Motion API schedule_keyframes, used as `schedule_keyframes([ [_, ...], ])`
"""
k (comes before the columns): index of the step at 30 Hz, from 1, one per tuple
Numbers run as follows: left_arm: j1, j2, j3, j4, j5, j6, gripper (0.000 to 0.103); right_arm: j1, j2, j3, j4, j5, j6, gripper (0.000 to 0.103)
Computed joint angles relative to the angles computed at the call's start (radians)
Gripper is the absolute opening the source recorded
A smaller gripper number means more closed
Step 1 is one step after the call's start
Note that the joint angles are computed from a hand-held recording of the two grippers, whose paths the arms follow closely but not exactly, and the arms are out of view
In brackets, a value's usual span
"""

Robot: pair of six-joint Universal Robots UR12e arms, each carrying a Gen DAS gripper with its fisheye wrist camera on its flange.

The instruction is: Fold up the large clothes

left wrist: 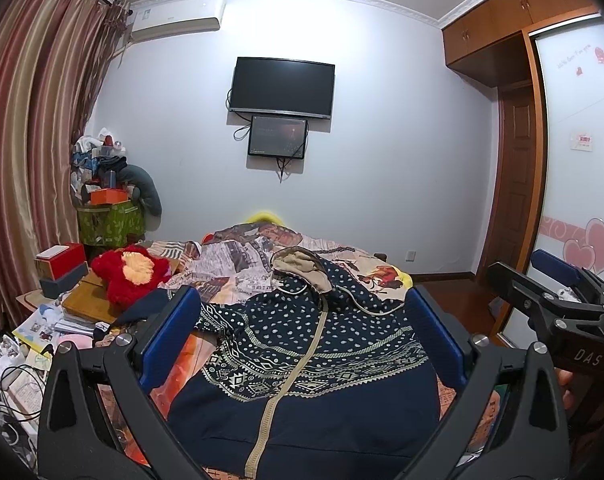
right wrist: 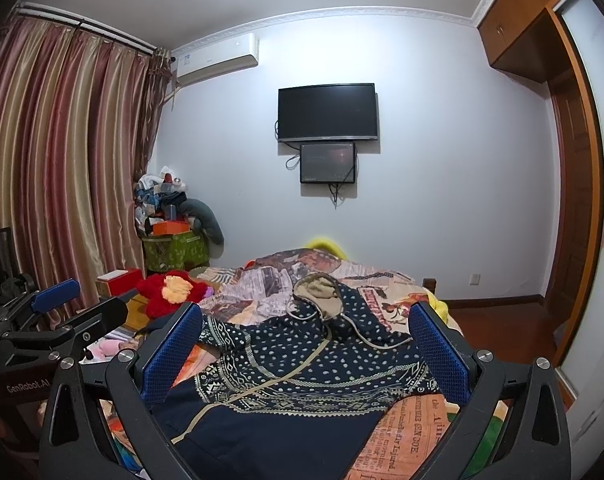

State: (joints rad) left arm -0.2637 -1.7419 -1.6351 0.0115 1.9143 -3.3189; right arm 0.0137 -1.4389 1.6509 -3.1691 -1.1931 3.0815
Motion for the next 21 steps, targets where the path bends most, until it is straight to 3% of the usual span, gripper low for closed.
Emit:
schedule_keyframes([
  [13,0.030,-0.024,0.033,-0.033,-0.046,-0.004,0.103,0.009,0.020,-0.033,0.054,-0.016,-0.006,0.103],
  [21,0.089,-0.074,0.105,-0.090,-0.047,-0.009,0.103,0.032,0.104,-0.140,0.127,-0.024,-0.024,0.103],
])
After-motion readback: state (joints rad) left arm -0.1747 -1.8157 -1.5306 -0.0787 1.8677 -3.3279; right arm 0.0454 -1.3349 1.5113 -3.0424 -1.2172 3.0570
